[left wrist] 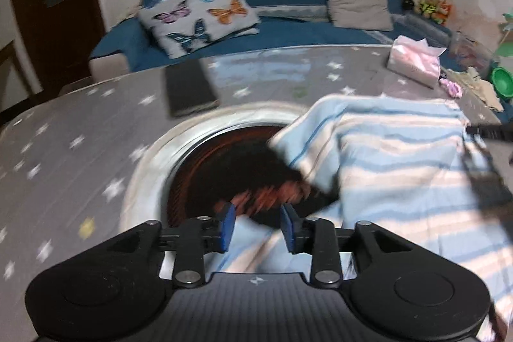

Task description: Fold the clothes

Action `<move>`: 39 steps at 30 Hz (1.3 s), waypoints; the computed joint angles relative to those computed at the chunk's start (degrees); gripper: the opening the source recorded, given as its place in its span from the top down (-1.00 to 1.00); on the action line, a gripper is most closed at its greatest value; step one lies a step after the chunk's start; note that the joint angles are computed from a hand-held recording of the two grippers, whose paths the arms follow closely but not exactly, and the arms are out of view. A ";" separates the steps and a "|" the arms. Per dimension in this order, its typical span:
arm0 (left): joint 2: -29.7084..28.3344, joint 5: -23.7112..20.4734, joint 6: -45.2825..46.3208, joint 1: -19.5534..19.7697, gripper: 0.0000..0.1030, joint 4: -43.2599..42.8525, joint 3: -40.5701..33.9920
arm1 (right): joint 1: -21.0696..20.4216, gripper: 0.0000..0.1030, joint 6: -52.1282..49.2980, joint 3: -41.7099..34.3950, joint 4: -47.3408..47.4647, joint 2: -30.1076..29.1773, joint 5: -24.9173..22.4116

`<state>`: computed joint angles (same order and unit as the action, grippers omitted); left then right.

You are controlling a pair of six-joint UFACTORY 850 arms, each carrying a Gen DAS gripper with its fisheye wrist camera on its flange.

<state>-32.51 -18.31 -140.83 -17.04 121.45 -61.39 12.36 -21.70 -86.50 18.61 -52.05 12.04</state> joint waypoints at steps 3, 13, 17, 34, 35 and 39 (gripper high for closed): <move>-4.87 1.65 1.48 0.66 0.26 -0.55 -6.39 | -0.01 0.35 7.77 3.53 -9.17 2.00 1.72; -14.14 4.09 9.15 1.69 0.29 -8.76 -18.12 | -0.64 0.24 20.26 12.98 -25.32 7.53 7.31; -15.61 4.86 12.95 1.87 0.30 -12.45 -19.71 | -0.85 0.22 22.05 14.82 -27.53 8.42 8.54; -15.12 6.28 -7.10 3.13 0.14 5.02 -18.14 | -0.89 0.08 25.07 17.63 -31.55 9.09 10.02; -15.21 6.09 -7.22 3.06 0.16 5.36 -18.17 | -0.87 0.04 25.23 17.79 -31.74 9.21 10.17; -15.54 5.53 -9.04 3.20 0.81 7.05 -18.37 | -0.79 -0.02 25.31 18.33 -32.13 9.60 10.71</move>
